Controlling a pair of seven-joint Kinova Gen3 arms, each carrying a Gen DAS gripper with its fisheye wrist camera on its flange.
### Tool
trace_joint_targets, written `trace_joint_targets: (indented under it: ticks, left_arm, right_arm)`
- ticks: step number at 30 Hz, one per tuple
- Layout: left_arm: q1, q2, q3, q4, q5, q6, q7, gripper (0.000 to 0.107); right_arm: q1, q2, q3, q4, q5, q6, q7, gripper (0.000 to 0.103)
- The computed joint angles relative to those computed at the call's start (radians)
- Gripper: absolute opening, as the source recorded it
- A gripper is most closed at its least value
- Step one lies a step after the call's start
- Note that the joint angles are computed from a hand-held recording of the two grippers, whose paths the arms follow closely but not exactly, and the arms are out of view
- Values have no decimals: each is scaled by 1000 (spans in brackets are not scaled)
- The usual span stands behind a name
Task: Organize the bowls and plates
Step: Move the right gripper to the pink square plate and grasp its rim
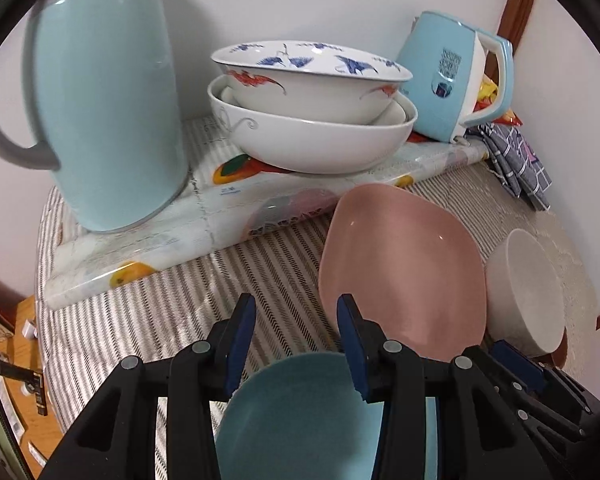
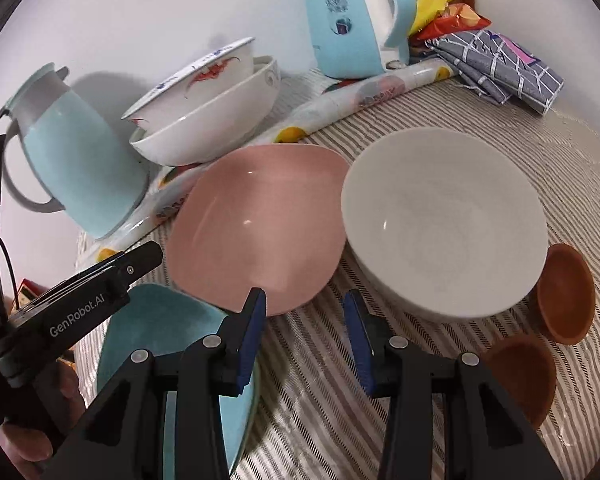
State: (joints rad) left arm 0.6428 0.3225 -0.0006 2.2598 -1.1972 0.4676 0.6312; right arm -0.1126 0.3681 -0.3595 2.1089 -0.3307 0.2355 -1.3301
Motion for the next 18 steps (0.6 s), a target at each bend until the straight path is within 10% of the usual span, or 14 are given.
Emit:
trace_joint_targets:
  ticks: [9,18]
  left_arm:
    - [-16,54,-45,-34,28,-58,-67,40]
    - [46,90,-176,-46,41,-193,-110,10]
  right_arm:
    - [-37,50,24,-20,26,-23,-41,31]
    - [-55,70,30,-17,78,-65,-98,24]
